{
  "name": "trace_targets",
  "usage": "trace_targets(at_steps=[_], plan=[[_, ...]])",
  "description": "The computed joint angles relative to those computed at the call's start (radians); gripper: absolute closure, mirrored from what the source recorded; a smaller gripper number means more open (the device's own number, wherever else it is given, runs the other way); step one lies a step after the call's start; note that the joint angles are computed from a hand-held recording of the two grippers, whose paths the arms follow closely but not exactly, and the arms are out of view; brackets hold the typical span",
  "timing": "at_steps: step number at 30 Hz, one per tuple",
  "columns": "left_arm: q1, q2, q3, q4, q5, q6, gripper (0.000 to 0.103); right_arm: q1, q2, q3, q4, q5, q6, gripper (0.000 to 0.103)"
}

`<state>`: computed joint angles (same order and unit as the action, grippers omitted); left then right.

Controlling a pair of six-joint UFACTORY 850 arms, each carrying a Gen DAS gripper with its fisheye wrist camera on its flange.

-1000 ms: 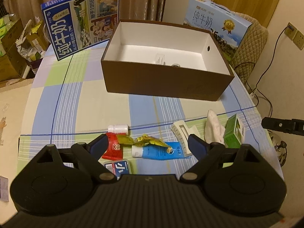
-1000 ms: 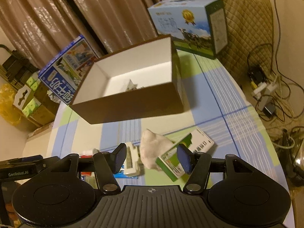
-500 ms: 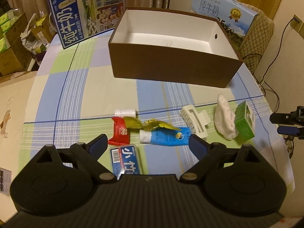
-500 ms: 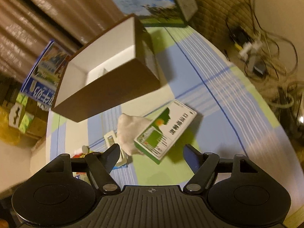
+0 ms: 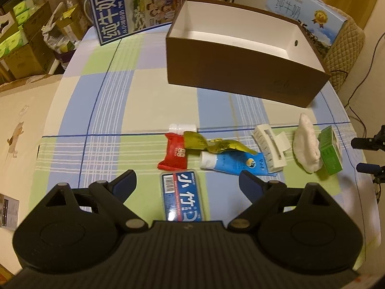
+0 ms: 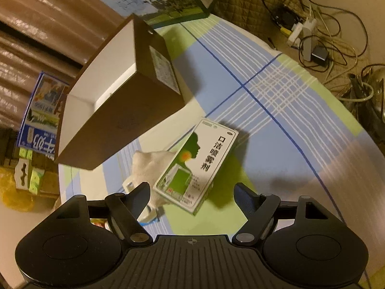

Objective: Organize objects
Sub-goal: 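Grasp the green-white spray box with the right gripper, then grasp the blue-white toothpaste box with the left gripper while the right gripper holds the spray box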

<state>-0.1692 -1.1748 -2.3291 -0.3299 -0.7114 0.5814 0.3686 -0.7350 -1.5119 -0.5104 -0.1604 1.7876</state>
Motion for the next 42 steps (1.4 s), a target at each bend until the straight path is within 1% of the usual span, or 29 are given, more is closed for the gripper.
trace_targets(at_steps=[3, 8, 9, 11, 13, 17, 20, 21, 23, 24, 25, 28, 31, 35, 37, 39, 41, 42], plan=[[0.004, -0.012, -0.018, 0.015, -0.003, -0.020, 0.013, -0.015, -0.025, -0.023, 0.047, 0.007, -0.017, 0.027], [0.012, -0.040, -0.059, 0.042, -0.015, -0.060, 0.013, -0.041, -0.073, -0.071, 0.256, 0.020, -0.170, 0.026], [0.013, -0.047, -0.070, 0.047, -0.019, -0.069, 0.013, -0.044, -0.087, -0.090, 0.290, 0.003, -0.202, 0.026], [0.015, -0.059, -0.086, 0.055, -0.026, -0.081, 0.013, -0.048, -0.113, -0.123, 0.297, -0.014, -0.214, 0.026], [0.017, -0.065, -0.090, 0.063, -0.026, -0.091, 0.013, -0.049, -0.144, -0.168, 0.330, -0.058, -0.255, 0.026], [0.021, -0.080, -0.102, 0.074, -0.030, -0.104, 0.013, -0.049, -0.180, -0.214, 0.350, -0.096, -0.289, 0.026], [0.024, -0.090, -0.108, 0.072, -0.036, -0.098, 0.013, -0.042, -0.180, -0.212, 0.260, -0.101, -0.239, 0.029], [0.025, -0.099, -0.120, 0.070, -0.045, -0.095, 0.013, -0.039, -0.181, -0.216, 0.235, -0.116, -0.235, 0.035], [0.026, -0.114, -0.138, 0.066, -0.062, -0.090, 0.013, -0.035, -0.175, -0.206, 0.186, -0.114, -0.235, 0.042], [0.025, -0.119, -0.140, 0.065, -0.065, -0.086, 0.013, -0.032, -0.171, -0.204, 0.163, -0.122, -0.237, 0.049], [0.025, -0.122, -0.140, 0.059, -0.068, -0.076, 0.013, -0.029, -0.171, -0.205, 0.157, -0.138, -0.262, 0.051], [0.023, -0.137, -0.150, 0.038, -0.082, -0.046, 0.013, -0.018, -0.160, -0.191, 0.105, -0.170, -0.291, 0.051], [0.018, -0.142, -0.137, 0.017, -0.080, -0.005, 0.013, -0.004, -0.142, -0.160, 0.081, -0.183, -0.348, 0.051], [0.012, -0.151, -0.120, 0.000, -0.072, 0.034, 0.014, 0.034, -0.133, -0.135, -0.011, -0.238, -0.396, 0.051], [0.009, -0.155, -0.112, 0.000, -0.056, 0.045, 0.019, 0.049, -0.121, -0.109, -0.039, -0.247, -0.395, 0.051], [0.003, -0.166, -0.117, 0.015, -0.040, 0.051, 0.026, 0.059, -0.110, -0.083, -0.083, -0.244, -0.354, 0.051], [-0.003, -0.195, -0.157, 0.045, -0.043, 0.034, 0.030, 0.067, -0.102, -0.064, -0.118, -0.241, -0.315, 0.051], [-0.004, -0.217, -0.192, 0.055, -0.059, 0.026, 0.033, 0.068, -0.098, -0.059, -0.127, -0.244, -0.306, 0.051]])
